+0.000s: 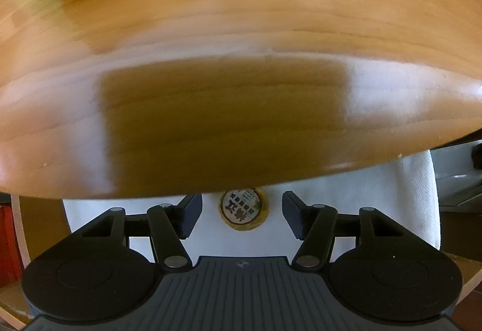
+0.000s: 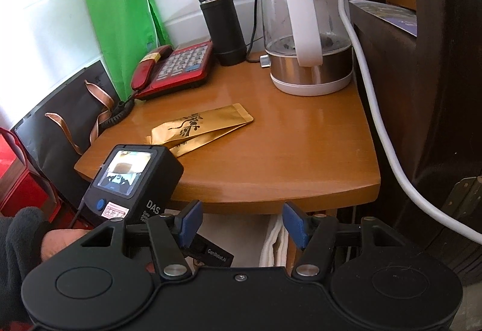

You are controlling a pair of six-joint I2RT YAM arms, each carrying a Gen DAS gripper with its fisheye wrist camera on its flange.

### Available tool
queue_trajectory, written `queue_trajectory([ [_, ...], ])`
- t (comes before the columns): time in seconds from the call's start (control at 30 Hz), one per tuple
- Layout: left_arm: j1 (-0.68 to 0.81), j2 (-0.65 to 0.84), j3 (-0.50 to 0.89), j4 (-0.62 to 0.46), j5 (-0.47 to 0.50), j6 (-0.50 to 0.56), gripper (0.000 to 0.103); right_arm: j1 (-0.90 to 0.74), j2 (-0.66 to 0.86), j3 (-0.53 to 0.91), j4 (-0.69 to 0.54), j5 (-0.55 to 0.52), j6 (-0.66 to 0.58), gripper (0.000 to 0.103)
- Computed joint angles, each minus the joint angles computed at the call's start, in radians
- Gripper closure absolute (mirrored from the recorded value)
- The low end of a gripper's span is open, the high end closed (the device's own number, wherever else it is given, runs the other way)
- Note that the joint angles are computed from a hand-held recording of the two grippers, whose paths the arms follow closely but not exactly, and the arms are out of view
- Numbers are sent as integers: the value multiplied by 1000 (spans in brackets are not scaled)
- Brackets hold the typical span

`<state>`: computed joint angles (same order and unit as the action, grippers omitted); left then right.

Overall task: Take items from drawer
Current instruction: 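Move the left tool toward the gold ball in the drawer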

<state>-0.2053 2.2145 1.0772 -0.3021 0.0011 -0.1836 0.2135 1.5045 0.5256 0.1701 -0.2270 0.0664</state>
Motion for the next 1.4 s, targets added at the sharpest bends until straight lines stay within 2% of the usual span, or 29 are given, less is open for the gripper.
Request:
queue_trajectory([
  [0.13, 3, 6, 9, -10, 0, 1, 43, -10, 2, -6, 5, -3, 7, 46],
  [0.27, 5, 15, 25, -25, 2, 6, 50, -11, 4, -10, 4, 1, 5, 46],
  [0.5, 8, 21, 38, -40, -2, 10, 52, -10, -1, -12, 0, 2, 8, 46],
  [0.73, 24, 28, 48, -58, 9, 13, 61, -9, -5, -15, -5, 8, 11, 46],
  [1.03, 37, 24, 50, -67, 10, 37, 61, -6, -19, -18, -17, 16, 11, 46],
  [1.4, 56, -30, -25, 3, -6, 80, 63, -4, -25, -16, -30, 23, 9, 46],
])
